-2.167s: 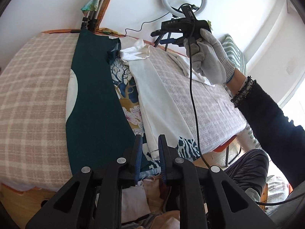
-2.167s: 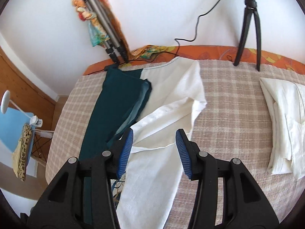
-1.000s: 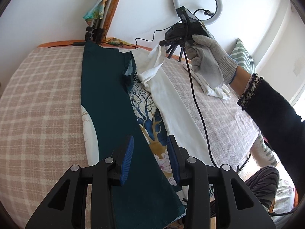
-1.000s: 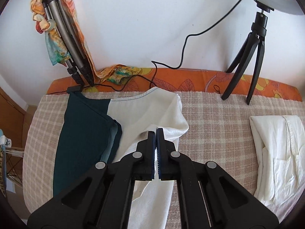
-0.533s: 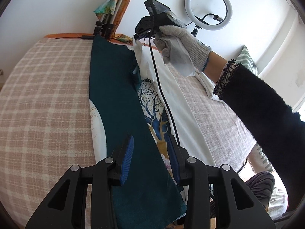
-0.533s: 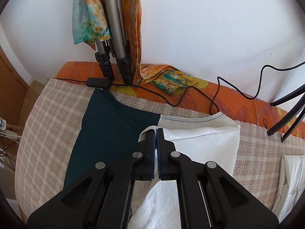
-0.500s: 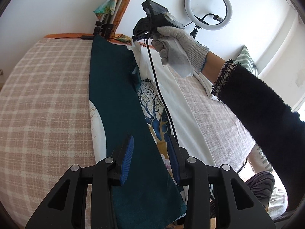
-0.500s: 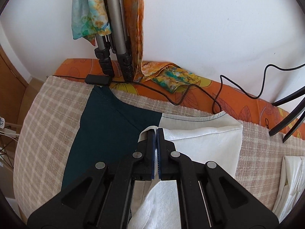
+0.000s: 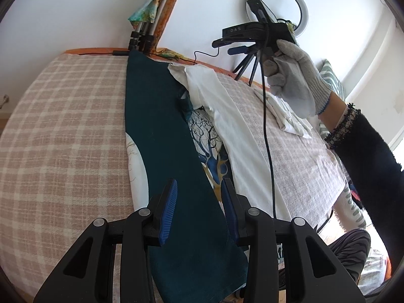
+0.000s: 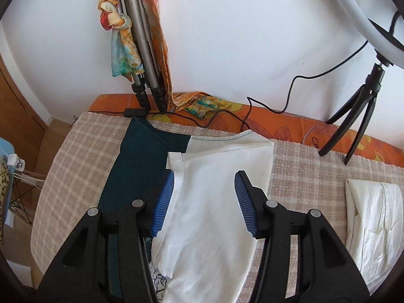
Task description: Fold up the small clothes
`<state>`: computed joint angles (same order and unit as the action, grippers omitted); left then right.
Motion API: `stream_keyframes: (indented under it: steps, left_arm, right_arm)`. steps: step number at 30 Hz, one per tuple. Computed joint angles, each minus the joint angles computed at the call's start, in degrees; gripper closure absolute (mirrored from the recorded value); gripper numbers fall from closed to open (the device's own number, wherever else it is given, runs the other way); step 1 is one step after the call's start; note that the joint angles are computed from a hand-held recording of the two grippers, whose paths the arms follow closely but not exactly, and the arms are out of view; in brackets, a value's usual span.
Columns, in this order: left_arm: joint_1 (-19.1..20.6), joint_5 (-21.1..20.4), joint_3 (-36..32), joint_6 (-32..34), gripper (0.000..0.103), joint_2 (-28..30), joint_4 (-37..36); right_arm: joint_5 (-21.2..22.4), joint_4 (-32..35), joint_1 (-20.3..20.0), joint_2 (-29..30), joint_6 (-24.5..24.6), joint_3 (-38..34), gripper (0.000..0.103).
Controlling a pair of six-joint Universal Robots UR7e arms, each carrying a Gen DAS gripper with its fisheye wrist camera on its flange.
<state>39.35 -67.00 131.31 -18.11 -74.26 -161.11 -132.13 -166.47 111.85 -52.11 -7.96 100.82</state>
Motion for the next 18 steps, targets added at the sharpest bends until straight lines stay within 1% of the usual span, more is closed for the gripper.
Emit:
stream_keyframes:
  steps: [4,7,8,9,10,13,15,18]
  left_arm:
    - [-0.6,1.0,1.2,-0.9,0.069,-1.4,0.2]
    - [-0.7,1.0,1.8,-2.1,0.068,-2.4,1.1]
    - [-0.9,1.0,2.0,-2.6,0.066,-2.8,1.8]
    - [-1.1,1.2,2.3,-3.0,0.059,-3.2,2.3]
    - [-1.4,1.5,2.9,-3.6,0.054,-3.7,2.3]
    - [-2.1,2.3,4.7,-6.0,0.054,-5.4,3.6]
    - [-2.2,2.2,6.2,-8.2,0.054,-7.0,5.1]
    - [-2.0,0.4,8.4,-11.4,0.054,-9.7,8.3]
  right_arm:
    - [1.0,-0.9,1.1,-10.2,3.6,12.2,0.051]
    - [1.9,0.5,1.7,-17.4,8.0,21.0,0.051]
    - [1.8,0.7,2.0,-19.5,9.3,23.9,0.051]
    - [2.0,0.7,2.3,-21.6,10.4,26.9,0.051]
    - [2.7,1.0,2.6,-23.6,11.6,29.6,0.051]
    - [5.2,1.6,3.0,-29.1,15.1,37.4,0.051]
    - [7.8,2.5,2.6,-32.5,17.7,42.1,0.051]
    - [11.5,2.8,1.9,-36.2,19.6,47.9,0.051]
